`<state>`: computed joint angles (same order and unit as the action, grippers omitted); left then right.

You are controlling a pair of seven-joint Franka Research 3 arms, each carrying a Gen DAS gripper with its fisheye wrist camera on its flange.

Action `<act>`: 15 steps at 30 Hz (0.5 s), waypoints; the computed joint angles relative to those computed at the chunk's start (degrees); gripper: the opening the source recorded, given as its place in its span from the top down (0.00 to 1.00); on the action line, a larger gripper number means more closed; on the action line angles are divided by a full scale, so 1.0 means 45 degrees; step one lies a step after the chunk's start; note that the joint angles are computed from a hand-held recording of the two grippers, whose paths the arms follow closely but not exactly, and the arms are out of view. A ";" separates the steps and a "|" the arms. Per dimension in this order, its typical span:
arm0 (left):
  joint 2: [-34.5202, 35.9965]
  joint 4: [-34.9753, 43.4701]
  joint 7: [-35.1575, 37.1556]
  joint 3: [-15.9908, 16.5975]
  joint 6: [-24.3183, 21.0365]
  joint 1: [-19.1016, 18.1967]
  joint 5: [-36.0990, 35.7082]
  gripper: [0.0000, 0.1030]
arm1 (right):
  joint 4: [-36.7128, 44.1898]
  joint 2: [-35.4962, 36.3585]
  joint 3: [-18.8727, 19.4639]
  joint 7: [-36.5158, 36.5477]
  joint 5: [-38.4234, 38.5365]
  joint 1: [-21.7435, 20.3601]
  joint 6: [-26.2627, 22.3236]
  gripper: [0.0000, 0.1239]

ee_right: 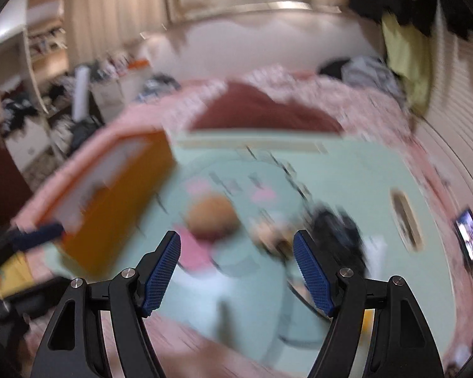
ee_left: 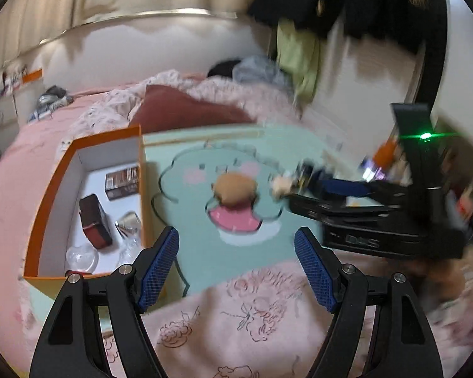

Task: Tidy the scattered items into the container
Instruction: 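Grasp the white tube with orange cap with the right gripper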

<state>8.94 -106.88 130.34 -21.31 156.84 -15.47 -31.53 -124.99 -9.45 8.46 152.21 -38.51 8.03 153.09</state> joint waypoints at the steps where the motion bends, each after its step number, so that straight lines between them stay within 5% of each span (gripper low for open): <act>1: 0.0181 0.0131 -0.0802 0.0234 -0.0296 -0.0263 0.1103 0.26 | -0.0321 -0.0123 -0.0191 -0.0760 0.0933 0.0211 -0.0228 0.40; 3: 0.0632 0.0598 -0.1307 0.0313 -0.1528 -0.0385 0.2244 0.26 | -0.0774 -0.0274 -0.0202 -0.1294 0.1488 0.0262 -0.0385 0.40; 8: 0.1427 0.1502 -0.1241 -0.0019 -0.3421 0.0257 0.1256 0.25 | -0.0390 0.0092 0.0238 -0.0776 0.0121 0.0215 -0.1315 0.38; 15: 0.1374 0.1380 -0.1129 -0.0049 -0.3308 0.0289 0.1045 0.21 | -0.0510 0.0091 -0.0015 -0.0546 -0.0114 0.0403 -0.1055 0.39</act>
